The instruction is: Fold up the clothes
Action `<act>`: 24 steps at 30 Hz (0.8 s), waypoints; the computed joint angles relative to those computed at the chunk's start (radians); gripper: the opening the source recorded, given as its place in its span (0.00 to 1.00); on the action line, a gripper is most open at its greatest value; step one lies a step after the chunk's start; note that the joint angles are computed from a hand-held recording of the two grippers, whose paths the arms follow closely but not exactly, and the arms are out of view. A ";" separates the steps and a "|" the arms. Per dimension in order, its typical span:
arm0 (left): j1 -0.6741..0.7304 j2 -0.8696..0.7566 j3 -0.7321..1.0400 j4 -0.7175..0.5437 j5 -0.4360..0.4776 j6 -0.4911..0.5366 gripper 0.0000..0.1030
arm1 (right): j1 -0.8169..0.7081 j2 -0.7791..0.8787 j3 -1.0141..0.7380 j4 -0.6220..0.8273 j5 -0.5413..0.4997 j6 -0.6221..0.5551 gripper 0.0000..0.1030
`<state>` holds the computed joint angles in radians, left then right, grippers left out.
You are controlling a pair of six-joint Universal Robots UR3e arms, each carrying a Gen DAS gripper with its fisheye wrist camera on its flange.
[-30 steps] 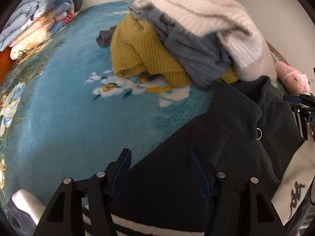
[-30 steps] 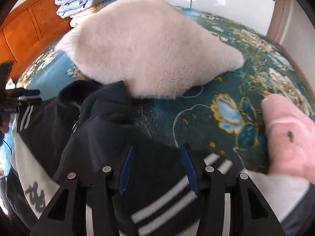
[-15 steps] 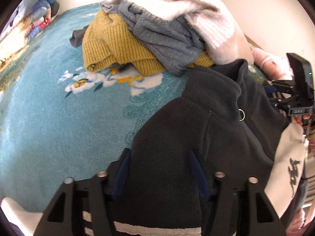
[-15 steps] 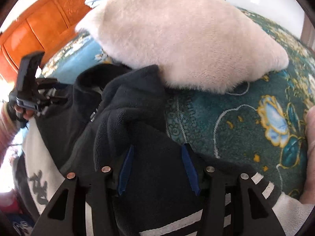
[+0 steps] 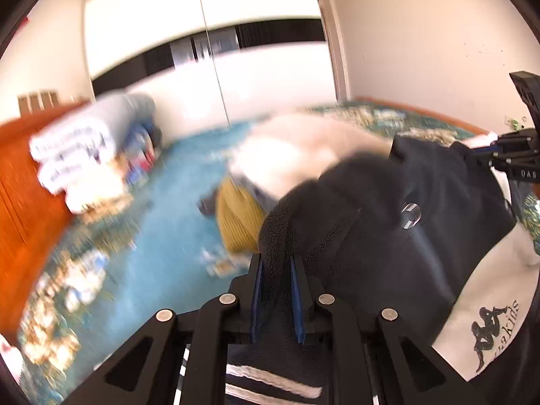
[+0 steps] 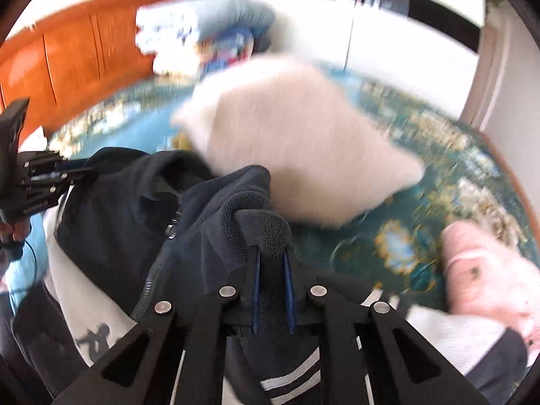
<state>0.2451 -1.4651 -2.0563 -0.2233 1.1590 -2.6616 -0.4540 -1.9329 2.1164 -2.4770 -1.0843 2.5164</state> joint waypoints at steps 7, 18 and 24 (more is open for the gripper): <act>-0.153 -0.498 0.560 -0.153 0.267 -0.171 0.15 | 0.174 0.425 -0.243 -0.337 -0.230 0.296 0.12; -0.183 -0.565 0.571 -0.200 0.270 -0.243 0.39 | 0.174 0.617 -0.362 -0.304 -0.251 0.358 0.29; -0.090 -0.246 0.295 -0.162 0.238 -0.312 0.62 | -0.097 0.264 -0.108 -0.204 0.050 0.276 0.52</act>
